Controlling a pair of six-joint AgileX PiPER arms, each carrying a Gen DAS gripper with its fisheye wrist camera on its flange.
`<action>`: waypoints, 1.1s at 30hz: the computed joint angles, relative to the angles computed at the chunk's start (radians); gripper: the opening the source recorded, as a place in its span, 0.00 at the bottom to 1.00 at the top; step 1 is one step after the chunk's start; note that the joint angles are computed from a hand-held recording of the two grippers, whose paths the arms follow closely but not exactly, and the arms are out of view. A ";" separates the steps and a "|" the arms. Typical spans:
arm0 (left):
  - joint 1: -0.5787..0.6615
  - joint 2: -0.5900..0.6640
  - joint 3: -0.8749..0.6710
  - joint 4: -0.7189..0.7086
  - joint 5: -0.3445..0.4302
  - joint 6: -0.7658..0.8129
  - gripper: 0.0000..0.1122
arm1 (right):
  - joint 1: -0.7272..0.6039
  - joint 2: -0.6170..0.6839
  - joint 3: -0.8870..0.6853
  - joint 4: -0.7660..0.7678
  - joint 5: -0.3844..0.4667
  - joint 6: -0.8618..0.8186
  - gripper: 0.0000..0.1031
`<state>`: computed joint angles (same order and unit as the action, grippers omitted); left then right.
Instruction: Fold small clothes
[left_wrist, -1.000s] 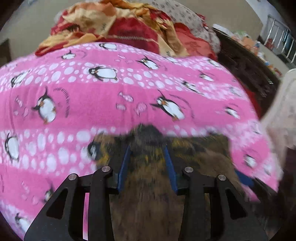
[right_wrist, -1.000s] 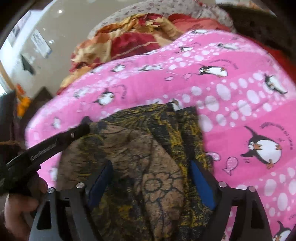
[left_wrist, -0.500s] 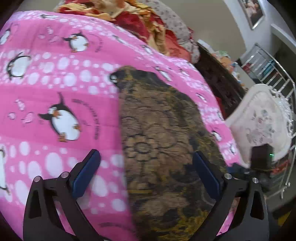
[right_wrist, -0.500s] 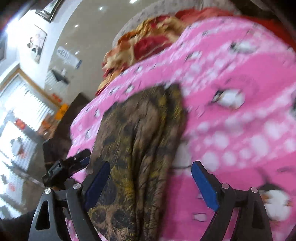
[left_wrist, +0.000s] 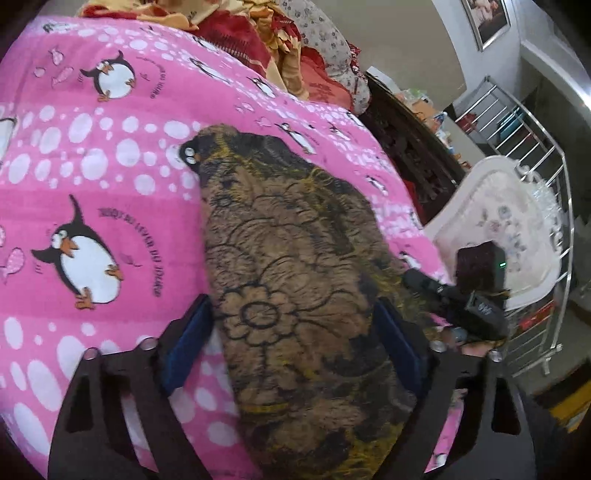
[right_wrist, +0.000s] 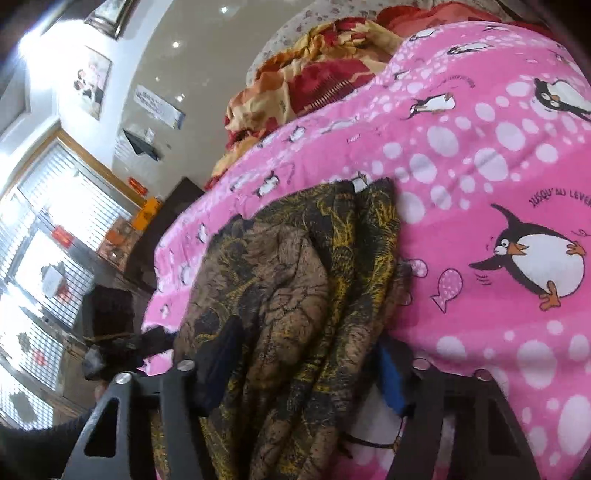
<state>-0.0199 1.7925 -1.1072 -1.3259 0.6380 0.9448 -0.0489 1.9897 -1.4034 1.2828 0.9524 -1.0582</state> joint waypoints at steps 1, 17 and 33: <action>-0.007 -0.005 0.011 -0.012 -0.019 0.014 0.75 | -0.004 -0.002 0.006 0.011 0.002 -0.012 0.51; -0.050 -0.020 0.061 -0.084 -0.127 0.124 0.75 | 0.027 0.025 -0.062 -0.117 -0.050 0.110 0.49; -0.028 -0.023 0.078 -0.129 -0.086 0.175 0.76 | 0.042 -0.003 -0.028 -0.126 -0.065 0.055 0.71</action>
